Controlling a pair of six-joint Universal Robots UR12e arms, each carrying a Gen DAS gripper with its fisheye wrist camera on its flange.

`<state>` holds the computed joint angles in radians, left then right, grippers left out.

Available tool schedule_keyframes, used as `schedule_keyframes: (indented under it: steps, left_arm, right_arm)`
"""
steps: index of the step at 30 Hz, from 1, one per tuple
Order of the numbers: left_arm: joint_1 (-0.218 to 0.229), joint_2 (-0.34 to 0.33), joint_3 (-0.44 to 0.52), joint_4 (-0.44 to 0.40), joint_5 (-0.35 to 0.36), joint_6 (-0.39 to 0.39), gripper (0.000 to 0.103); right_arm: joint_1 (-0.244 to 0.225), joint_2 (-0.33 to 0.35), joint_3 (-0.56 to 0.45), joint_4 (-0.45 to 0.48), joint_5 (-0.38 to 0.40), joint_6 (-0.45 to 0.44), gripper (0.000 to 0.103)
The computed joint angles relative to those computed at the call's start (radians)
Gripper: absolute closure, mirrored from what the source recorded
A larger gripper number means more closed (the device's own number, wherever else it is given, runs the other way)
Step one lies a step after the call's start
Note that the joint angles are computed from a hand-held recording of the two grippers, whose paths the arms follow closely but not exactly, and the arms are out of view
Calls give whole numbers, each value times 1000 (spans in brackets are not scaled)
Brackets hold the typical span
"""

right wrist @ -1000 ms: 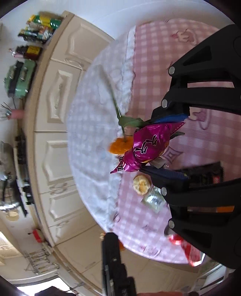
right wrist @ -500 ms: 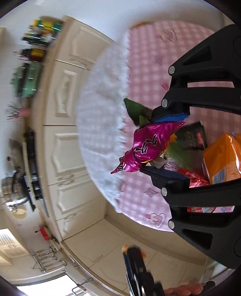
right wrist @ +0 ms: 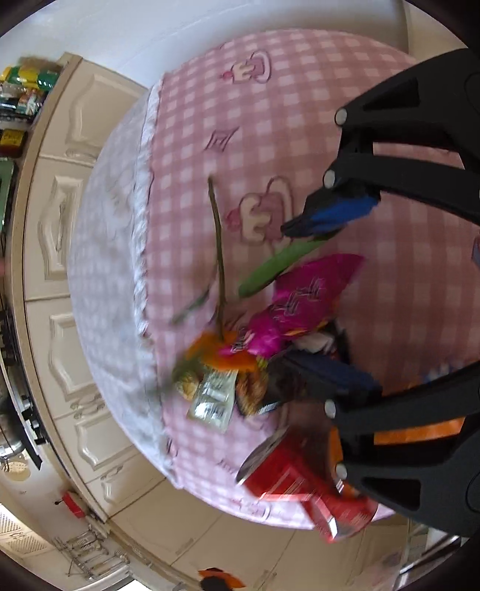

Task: Collect trash
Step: 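Grasp the pink candy wrapper with the right tool, then carry the orange peel and pink wrapper over the blue bucket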

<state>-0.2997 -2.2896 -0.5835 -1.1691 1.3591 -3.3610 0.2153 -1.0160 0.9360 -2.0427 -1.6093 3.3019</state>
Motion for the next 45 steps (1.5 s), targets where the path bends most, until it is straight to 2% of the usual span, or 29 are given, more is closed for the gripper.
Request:
schedule_keyframes:
  steps: [8,9,12,15,16,17,18,23,26,30,33,35,41,45]
  left_arm:
    - [-10,-36,56,-44,-2,16,68]
    - [-11,-38,57,-45,0,16,68]
    - [-10,-40,59,-47,-2,12,68]
    - [-8,-37,53,-47,-1,12,68]
    - [-8,-36,50,-46,-1,12,68]
    - [-9,-37,53,-47,0,13,68]
    - [-9,-36,52,-45,0,15,68]
    - [-3,-19,21,-17,-10,13,68]
    - [1,1,-12,11,-19,12,68]
    - [6,24,-51,43,-26,5,68]
    - [12,46,-88,67,-27,-2,68]
    - [19,65,-121,87,-28,-9,68]
    - [56,147,-259,157,-9,-41,68]
    - [95,206,-360,201,33,-69,68]
  right_arm:
    - [19,-23,46,-37,-146,11,31]
    - [15,-28,54,-46,-132,25,31]
    - [-10,-37,72,-75,-15,87,31]
    - [-14,-34,83,-114,1,103,31]
    - [-18,-34,87,-120,24,107,35]
    - [-24,-36,93,-124,61,111,61]
    - [-24,-35,92,-123,68,116,65]
    - [-13,-65,135,-181,12,124,66]
    - [0,-95,170,-236,-70,127,66]
    - [18,-126,193,-336,-93,112,66]
    - [47,-114,158,-387,-41,62,66]
    - [66,-95,122,-388,-5,31,66]
    - [138,48,-94,-281,91,-45,66]
    - [179,151,-256,-190,155,-75,66]
